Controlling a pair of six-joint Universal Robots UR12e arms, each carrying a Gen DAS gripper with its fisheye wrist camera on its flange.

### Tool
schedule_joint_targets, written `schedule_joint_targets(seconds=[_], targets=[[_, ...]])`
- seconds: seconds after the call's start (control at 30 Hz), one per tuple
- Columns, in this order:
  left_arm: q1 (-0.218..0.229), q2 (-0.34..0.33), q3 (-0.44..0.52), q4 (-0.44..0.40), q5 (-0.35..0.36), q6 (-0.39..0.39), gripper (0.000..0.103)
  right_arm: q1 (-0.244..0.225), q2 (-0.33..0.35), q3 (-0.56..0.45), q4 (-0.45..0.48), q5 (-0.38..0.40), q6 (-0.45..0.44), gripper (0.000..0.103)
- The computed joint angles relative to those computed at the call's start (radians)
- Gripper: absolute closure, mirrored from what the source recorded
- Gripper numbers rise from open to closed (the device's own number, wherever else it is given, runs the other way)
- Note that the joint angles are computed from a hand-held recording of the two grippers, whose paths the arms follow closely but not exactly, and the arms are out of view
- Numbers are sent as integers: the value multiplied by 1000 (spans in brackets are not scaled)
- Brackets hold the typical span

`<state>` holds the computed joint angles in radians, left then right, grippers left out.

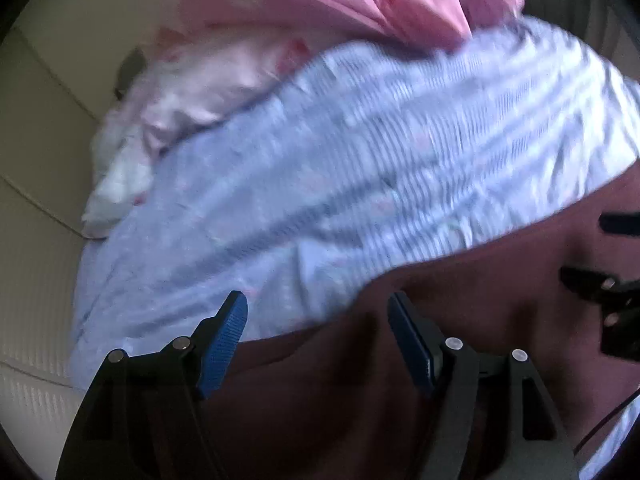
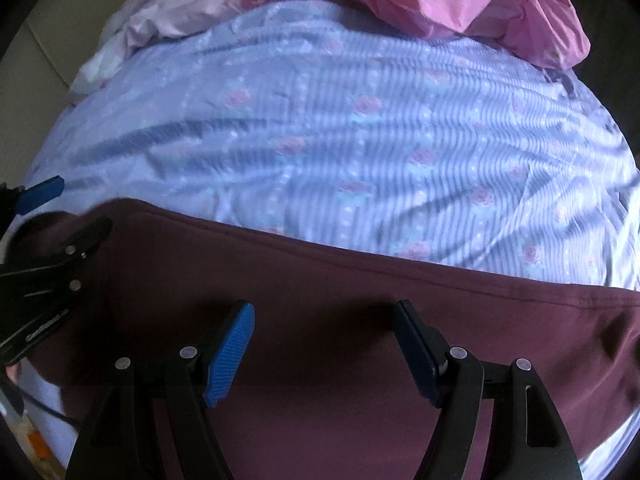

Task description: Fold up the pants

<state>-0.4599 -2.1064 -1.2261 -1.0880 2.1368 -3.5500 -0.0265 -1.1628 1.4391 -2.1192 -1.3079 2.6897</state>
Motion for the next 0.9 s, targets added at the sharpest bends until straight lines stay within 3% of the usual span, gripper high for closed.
schedule_joint_targets(seconds=[0.1,0.27,0.43,0.57,0.67,0.9], targets=[[-3,70,-71,88,-15,7,19,4,-39,21,-17,46,-18,31],[3,206,-213,134,2,4,18,23,-113,52,-4,150,-88,31],[43,346,-386,190,-72,-50,18,66,-153,60,45,214,-121,31],[95,422,-508,289,-178,-86,18,115,-169,81,45,197,-138,31],[141,463,-601,442,-298,-113,19,139,-175,97,42,197,-144,31],[229,454,-691,611,-518,-176,30,188,-171,120,-25,179,-135,31]])
